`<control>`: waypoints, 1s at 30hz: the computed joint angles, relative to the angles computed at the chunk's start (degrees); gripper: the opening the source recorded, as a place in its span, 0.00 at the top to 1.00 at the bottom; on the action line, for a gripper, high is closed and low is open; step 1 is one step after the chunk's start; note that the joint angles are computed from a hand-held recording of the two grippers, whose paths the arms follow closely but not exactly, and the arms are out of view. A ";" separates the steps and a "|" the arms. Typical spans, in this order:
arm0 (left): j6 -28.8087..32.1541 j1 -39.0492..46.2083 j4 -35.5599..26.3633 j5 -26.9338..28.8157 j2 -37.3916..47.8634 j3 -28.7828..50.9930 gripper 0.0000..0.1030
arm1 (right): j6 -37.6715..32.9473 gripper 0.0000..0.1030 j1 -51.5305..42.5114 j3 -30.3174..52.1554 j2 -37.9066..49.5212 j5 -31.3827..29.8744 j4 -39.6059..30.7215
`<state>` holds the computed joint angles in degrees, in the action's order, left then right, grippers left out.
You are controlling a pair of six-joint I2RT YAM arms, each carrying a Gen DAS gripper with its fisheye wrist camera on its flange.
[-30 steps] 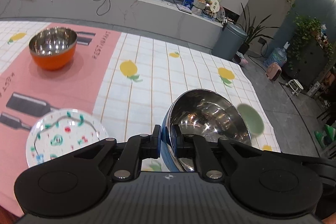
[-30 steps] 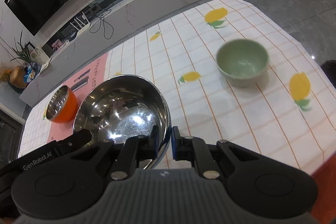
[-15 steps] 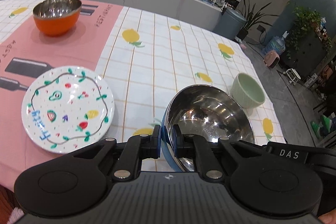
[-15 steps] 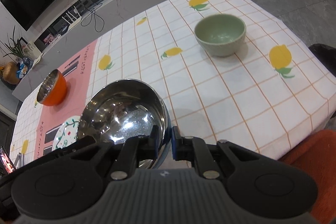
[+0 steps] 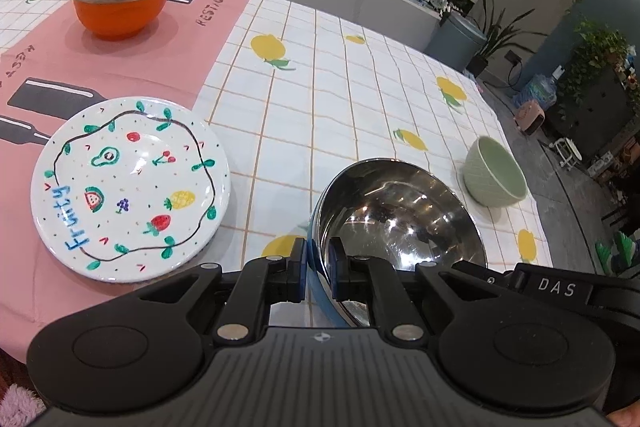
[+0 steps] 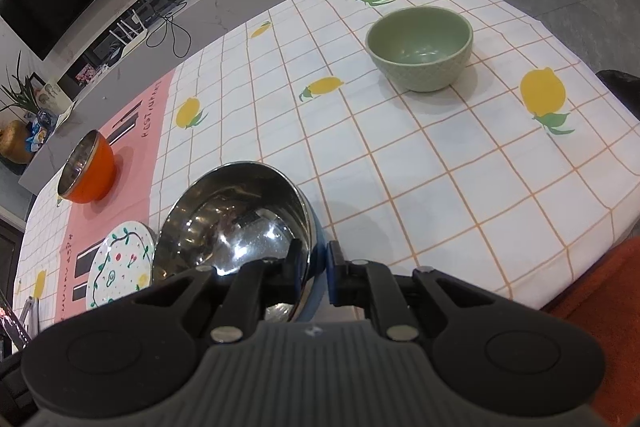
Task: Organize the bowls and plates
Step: 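Lift the blue bowl with both grippers and carry it across the cloth, then lower the blue bowl onto the cloth and open both grippers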
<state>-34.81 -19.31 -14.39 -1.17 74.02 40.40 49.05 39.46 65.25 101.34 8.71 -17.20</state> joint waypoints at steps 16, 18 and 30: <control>0.23 -0.48 1.03 -1.11 0.14 0.22 0.82 | -3.17 0.87 0.97 1.39 1.48 2.79 0.07; 0.50 -0.98 1.04 -2.74 -0.46 0.20 0.76 | -3.73 0.81 1.22 1.81 1.46 3.80 -0.49; 6.95 -2.32 0.34 -7.93 -5.17 0.55 0.58 | -9.44 0.57 4.79 3.10 -0.39 12.81 -1.22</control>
